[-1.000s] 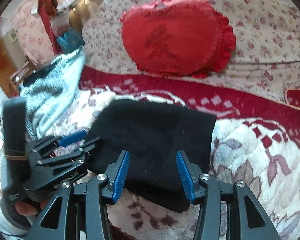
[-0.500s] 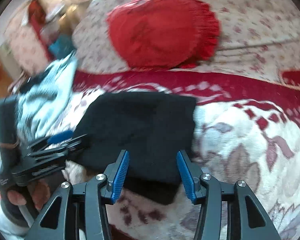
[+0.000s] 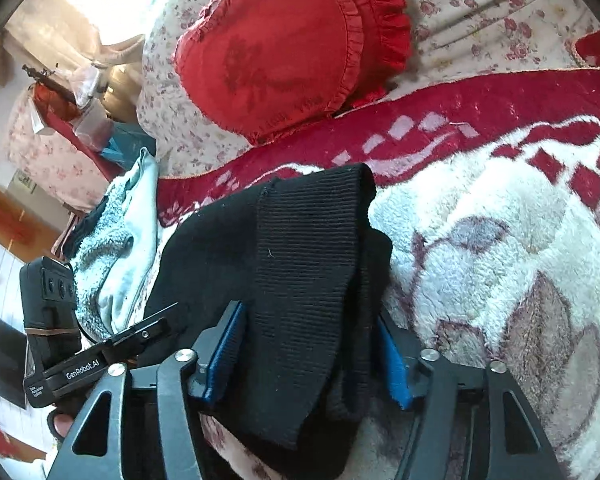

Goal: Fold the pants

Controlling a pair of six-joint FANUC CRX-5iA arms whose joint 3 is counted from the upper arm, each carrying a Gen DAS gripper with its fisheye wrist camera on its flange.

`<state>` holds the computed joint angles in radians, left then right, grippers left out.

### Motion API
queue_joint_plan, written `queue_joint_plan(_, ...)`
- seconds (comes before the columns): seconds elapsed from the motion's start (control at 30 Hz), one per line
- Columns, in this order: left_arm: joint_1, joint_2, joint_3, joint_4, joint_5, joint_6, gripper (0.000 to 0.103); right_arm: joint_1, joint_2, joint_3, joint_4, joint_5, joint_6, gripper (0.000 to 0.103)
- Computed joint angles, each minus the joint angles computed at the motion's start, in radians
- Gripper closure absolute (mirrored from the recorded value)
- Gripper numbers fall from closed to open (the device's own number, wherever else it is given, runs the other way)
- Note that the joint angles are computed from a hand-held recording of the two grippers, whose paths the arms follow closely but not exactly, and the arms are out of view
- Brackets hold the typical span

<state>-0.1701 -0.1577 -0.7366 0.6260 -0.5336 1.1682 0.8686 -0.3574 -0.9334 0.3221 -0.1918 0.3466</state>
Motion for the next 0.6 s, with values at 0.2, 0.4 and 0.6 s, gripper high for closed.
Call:
queue_joint_plan(0.2,-0.002,-0.017,0.048,-0.018,-0.003,-0.028,0.056,0.001,-0.029,-0.003,0.268,-0.046,-0.145,0.061)
queue_joint_plan(0.4,-0.013,0.078,0.172,-0.1,0.033,0.033,0.056,-0.085,0.078,0.094,0.274,-0.017,-0.076,0.061)
queue_joint_plan(0.6,-0.02,0.187,0.255,-0.234,0.013,0.162,0.05,-0.085,0.17,0.163,0.18,-0.146,0.036,0.055)
